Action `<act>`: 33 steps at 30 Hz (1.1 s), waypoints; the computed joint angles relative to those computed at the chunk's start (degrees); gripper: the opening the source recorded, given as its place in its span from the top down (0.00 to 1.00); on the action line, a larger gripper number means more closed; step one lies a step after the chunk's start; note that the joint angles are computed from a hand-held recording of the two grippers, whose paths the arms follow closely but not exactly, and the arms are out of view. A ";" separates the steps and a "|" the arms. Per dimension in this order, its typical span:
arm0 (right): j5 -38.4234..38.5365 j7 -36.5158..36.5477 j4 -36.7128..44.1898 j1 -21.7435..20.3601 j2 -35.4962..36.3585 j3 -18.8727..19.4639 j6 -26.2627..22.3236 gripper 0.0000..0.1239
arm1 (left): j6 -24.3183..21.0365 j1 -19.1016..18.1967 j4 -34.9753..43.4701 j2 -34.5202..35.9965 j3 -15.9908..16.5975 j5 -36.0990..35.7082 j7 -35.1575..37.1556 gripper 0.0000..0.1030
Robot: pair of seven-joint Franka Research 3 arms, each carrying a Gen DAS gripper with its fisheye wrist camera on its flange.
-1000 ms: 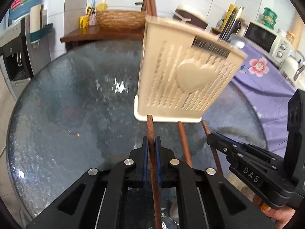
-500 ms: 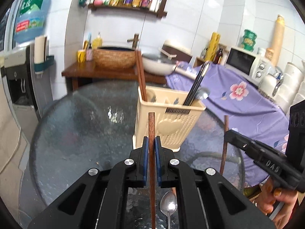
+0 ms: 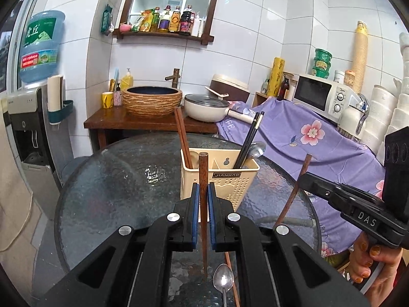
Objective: Organize utensils
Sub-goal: 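Lower both chopsticks into the holder and open both tools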
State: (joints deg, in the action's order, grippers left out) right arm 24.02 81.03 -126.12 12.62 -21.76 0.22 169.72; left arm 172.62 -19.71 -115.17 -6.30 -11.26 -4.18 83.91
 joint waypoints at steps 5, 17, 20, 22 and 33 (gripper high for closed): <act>0.60 -1.26 1.91 0.94 0.44 -0.92 -0.92 0.94 | 0.41 0.32 1.07 0.18 -0.21 1.09 -0.38 0.94; -2.95 0.88 19.22 -2.73 8.28 0.00 -4.02 0.94 | -3.63 1.87 17.71 7.08 -2.15 4.46 -0.56 0.94; -3.34 2.48 27.08 -3.46 12.17 -0.40 -6.63 0.94 | -5.97 2.23 26.31 11.08 -2.85 7.45 -2.91 0.94; -6.51 5.31 31.19 -4.79 14.46 0.21 -7.10 0.94 | -7.60 1.82 31.71 13.83 -2.83 11.19 -5.29 0.94; -24.98 19.82 39.76 -5.68 24.44 -0.80 -7.29 0.94 | -14.87 -2.45 47.97 26.54 0.49 25.12 -16.37 0.94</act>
State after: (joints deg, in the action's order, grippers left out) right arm -0.97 100.85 -86.36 6.93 2.68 -0.58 162.43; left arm 157.76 -22.16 -67.21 20.25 -10.77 20.94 67.54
